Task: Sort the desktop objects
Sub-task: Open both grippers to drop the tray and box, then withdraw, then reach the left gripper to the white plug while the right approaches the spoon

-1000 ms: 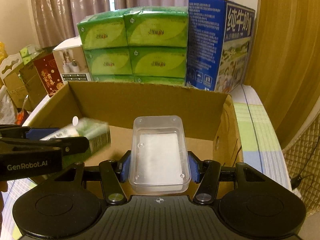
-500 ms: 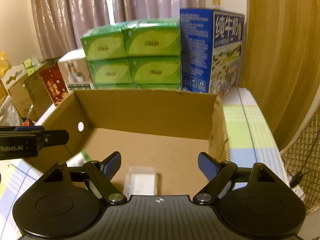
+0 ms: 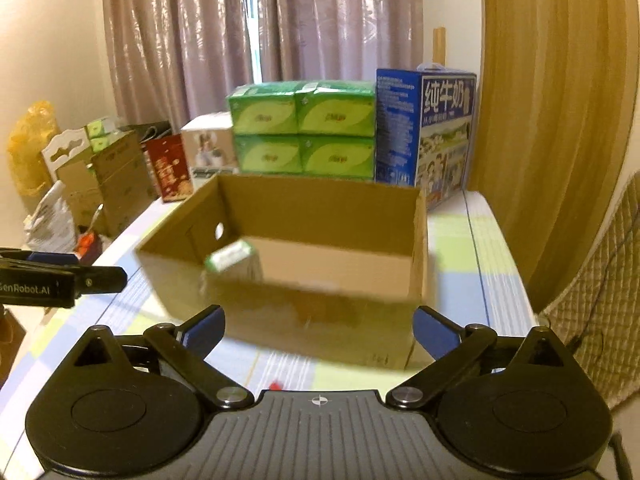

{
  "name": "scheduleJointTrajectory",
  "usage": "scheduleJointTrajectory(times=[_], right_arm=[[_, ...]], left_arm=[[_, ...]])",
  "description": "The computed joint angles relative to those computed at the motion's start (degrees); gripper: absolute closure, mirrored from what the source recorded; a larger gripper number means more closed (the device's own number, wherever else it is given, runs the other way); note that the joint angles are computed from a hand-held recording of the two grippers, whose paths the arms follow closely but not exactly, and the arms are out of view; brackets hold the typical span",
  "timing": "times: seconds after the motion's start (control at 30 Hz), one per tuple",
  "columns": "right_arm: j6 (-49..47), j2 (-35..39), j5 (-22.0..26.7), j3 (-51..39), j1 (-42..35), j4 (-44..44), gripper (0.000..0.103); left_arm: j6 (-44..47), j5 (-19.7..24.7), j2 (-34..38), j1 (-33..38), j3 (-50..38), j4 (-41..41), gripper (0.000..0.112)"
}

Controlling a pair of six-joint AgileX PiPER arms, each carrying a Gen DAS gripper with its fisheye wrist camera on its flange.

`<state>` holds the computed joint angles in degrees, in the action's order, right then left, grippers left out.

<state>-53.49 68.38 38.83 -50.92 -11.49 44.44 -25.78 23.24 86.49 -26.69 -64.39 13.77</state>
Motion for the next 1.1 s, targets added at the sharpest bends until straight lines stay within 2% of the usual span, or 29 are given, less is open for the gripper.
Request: scheduleJointTrajectory(times=[0.13, 0.33, 0.43, 0.5, 0.6, 0.67, 0.8, 0.93, 1.1], right_arm=[[-1.1, -7.1, 4.9, 5.9, -2.9, -0.1, 0.005], [-2.2, -17.1, 13.4, 13.8, -8.3, 0.7, 0.005], [0.2, -21.3, 15.8, 16.5, -8.5, 0.2, 0.005], [3.5, -23.7, 15.8, 17.9, -6.0, -1.2, 0.005], [10.2, -26.3, 12.9, 19.9, 1.6, -4.9, 0.005], [15.5, -27.0, 9.7, 20.9, 8.1, -8.3, 0.007], [26.4, -26.6, 3.0, 23.3, 20.5, -15.5, 0.021], [30.8, -24.3, -1.5, 25.0, 27.3, -18.4, 0.030], [28.7, -19.3, -6.1, 26.6, 30.4, -15.6, 0.039]], left_arm=[[-4.4, 0.7, -8.2, -0.6, 8.9, 2.9, 0.024], [-11.3, 4.9, -20.5, -1.9, 19.1, 8.7, 0.021], [-10.8, 6.9, -25.0, -2.2, 22.6, 9.3, 0.021], [-8.2, 7.9, -27.0, -1.6, 24.4, 8.2, 0.021], [-6.1, 8.7, -29.4, -0.5, 27.2, 7.7, 0.021], [-1.9, 7.8, -30.9, 1.8, 29.3, 4.0, 0.021], [3.2, 6.7, -31.8, 5.7, 31.8, 0.4, 0.021], [8.1, 4.5, -30.2, 8.9, 32.6, -2.8, 0.021], [15.1, 0.7, -26.0, 11.8, 32.0, -7.7, 0.021]])
